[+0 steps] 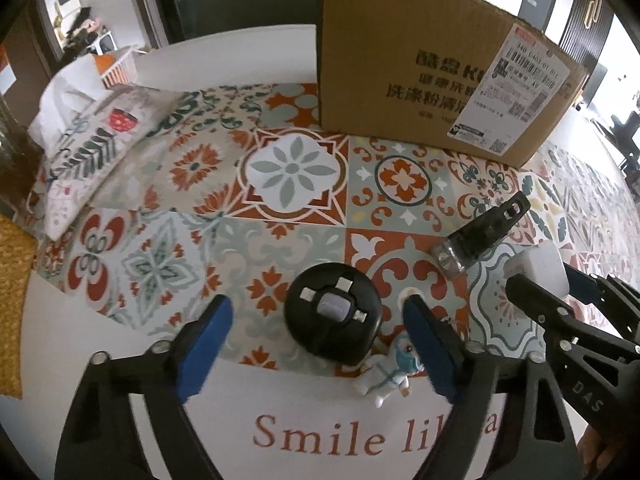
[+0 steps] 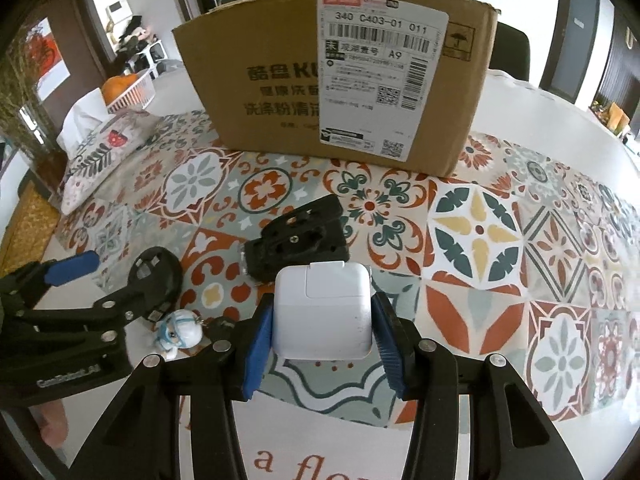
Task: Organize rigid objects
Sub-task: 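Grasp the white square charger with the right tool while the left tool grasps the black round puck, then carry the white charger and black puck over the box and lower them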
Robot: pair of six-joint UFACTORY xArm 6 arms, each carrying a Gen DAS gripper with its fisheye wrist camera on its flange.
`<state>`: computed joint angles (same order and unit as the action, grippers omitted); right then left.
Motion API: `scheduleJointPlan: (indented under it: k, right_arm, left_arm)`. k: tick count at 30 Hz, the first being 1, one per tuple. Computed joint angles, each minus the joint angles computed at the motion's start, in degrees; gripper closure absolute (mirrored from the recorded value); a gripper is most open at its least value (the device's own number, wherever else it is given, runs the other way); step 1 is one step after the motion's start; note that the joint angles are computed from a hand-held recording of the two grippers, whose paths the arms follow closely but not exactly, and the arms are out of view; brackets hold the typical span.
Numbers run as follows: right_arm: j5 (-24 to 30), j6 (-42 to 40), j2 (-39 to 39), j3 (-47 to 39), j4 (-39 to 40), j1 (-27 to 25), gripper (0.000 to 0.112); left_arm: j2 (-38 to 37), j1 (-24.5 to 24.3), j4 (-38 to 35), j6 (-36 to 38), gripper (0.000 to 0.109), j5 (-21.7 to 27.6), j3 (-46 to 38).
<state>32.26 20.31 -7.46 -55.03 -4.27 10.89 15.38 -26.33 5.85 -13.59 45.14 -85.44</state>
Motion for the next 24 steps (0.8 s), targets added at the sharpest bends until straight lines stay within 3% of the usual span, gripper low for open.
scheduleJointPlan:
  k: [10, 24]
  right_arm:
    - [0.5, -0.5, 1.0, -0.4, 1.9, -0.2, 0.064]
    - [0.8, 0.6, -0.3, -0.2, 1.1, 0.3, 0.064]
  left_arm:
    - [3.4, 0.0, -3.2, 1.9, 0.052, 2.0, -3.2]
    - [1.0, 0.1, -4.7, 3.2, 0.053, 0.5, -0.8]
